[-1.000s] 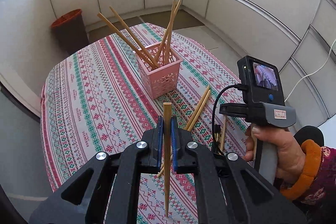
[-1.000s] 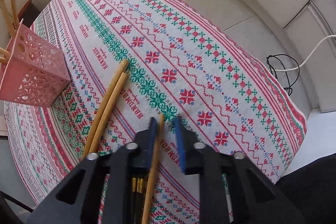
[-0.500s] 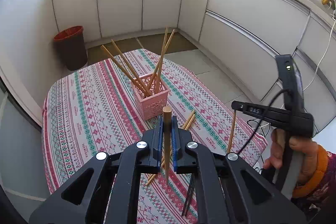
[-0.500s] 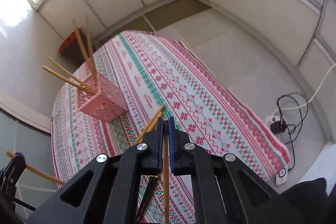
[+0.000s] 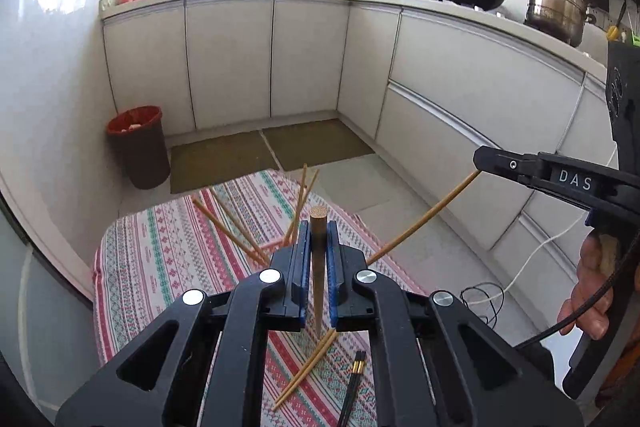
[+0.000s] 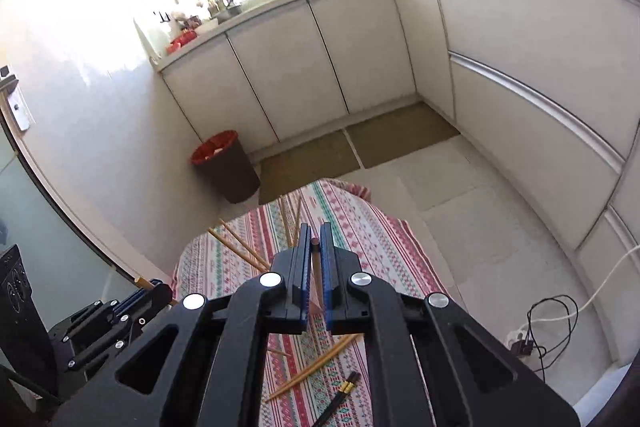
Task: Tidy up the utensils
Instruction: 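Drop both chopsticks into the pink holder from the left and right tools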
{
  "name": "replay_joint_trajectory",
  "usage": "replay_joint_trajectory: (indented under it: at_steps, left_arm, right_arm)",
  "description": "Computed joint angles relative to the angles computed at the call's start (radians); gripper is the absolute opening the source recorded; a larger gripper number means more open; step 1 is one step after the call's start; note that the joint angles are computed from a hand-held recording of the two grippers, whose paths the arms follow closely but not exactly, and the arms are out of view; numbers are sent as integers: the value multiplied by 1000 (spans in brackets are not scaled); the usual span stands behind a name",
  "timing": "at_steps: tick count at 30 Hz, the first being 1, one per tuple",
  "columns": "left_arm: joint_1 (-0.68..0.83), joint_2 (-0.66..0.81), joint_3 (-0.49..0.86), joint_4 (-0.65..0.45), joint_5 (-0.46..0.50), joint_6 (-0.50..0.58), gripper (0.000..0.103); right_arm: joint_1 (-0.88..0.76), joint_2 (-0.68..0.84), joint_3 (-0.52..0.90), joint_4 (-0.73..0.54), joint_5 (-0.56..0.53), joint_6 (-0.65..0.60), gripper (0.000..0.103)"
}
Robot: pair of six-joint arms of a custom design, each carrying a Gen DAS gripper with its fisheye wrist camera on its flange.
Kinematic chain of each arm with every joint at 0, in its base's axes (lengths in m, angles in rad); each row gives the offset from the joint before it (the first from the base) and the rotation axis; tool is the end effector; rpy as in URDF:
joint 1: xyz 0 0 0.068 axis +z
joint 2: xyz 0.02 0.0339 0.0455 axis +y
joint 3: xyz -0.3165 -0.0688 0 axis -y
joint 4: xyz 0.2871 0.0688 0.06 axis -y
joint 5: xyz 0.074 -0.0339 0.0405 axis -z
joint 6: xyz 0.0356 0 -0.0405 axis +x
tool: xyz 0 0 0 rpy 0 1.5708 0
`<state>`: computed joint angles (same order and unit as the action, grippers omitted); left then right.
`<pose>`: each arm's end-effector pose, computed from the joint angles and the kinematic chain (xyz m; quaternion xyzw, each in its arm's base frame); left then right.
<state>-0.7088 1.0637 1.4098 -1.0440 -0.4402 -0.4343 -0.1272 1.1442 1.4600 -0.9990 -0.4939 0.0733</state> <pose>0.1597 -0.1170 0.4758 0.0296 0.8887 -0.0567 0.4540 0.2253 -0.0118 0.4813 -0.0168 0.8818 0.2095 0.4221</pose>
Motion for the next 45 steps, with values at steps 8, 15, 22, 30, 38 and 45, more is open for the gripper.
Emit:
replay_joint_trajectory:
  at_steps: [8, 15, 22, 30, 38, 45]
  left_arm:
    - [189, 85, 123, 69, 48, 74, 6]
    - [317, 90, -6, 153, 136, 84, 9]
    - [448, -1, -110, 249, 217, 39, 31]
    - [506, -29, -88, 231, 249, 38, 45]
    - [472, -7, -84, 176, 182, 31, 57]
    - [387, 5, -87, 124, 96, 24, 65]
  right_arm:
    - [172, 127, 194, 68, 85, 78, 5]
    - [291, 186, 157, 143, 168, 83, 5]
    - [360, 208, 49, 244, 246, 72, 5]
    - [398, 231, 19, 269, 279, 82, 5]
    - [406, 222, -11, 262, 317, 56, 41]
    - [359, 182, -40, 246, 313, 64, 45]
